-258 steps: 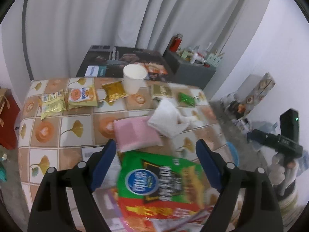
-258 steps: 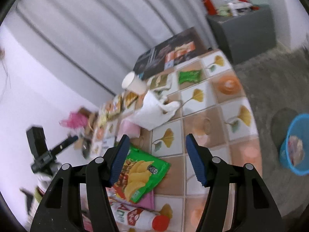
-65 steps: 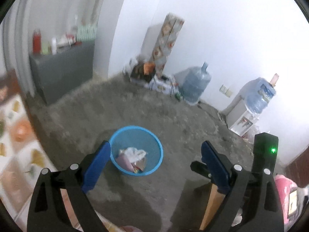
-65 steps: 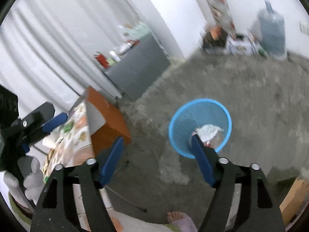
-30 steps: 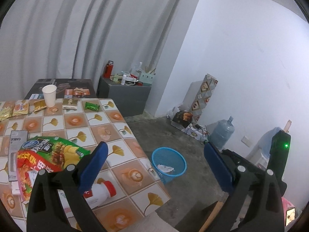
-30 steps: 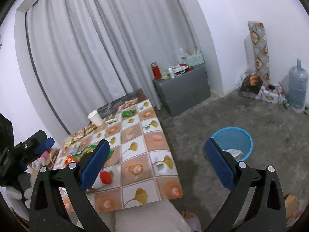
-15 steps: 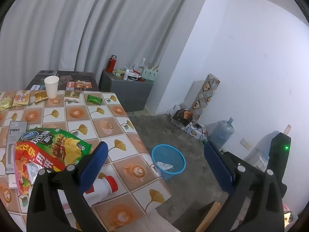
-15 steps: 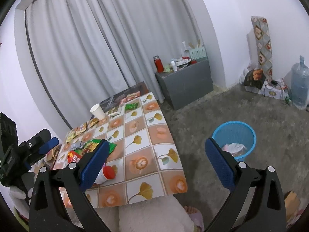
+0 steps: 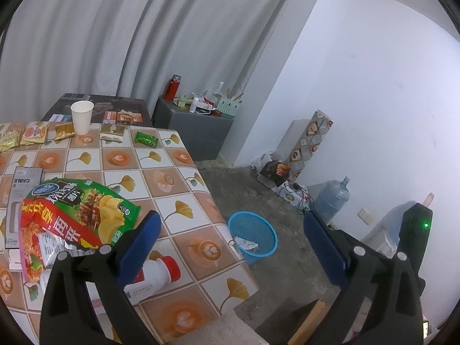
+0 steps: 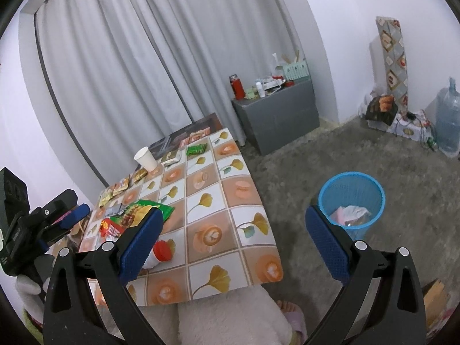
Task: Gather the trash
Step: 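Reach the left tool toward the CABLE box while the right tool reaches toward the white bottle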
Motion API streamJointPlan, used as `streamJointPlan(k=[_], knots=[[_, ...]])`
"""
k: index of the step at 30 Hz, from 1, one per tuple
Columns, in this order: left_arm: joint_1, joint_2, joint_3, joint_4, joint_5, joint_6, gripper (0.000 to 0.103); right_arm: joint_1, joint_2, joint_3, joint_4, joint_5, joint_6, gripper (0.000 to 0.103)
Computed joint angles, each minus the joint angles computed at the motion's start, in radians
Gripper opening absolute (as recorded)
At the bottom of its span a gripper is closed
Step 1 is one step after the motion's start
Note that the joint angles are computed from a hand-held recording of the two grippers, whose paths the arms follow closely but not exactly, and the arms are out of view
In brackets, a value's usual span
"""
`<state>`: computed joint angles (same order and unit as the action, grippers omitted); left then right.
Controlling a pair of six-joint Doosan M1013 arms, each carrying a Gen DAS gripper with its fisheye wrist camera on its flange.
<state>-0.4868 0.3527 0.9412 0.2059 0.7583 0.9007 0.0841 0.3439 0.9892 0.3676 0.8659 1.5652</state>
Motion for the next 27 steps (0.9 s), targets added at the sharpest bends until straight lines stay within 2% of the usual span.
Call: streamJointPlan(k=[16,18,22,27], knots=[[-0.002,-0.006,0.010,0.028,-0.003,-0.022,0.097,-0.001,0.001,-0.002,0.007,0.005,0.001,0.095],[-0.004,-0.018,0.028,0.076,-0.010,-0.056,0.097,-0.005,-0.001,0.000,0.008,0.003,0.013,0.095],[-0.012,-0.067,0.087,0.288,0.004,-0.229,0.097,-0.021,-0.005,0.014,0.030,-0.008,0.050,0.095],[-0.014,-0.146,0.191,0.525,0.080,-0.443,0.097,-0.036,0.017,-0.004,0.105,0.035,0.064,0.095]])
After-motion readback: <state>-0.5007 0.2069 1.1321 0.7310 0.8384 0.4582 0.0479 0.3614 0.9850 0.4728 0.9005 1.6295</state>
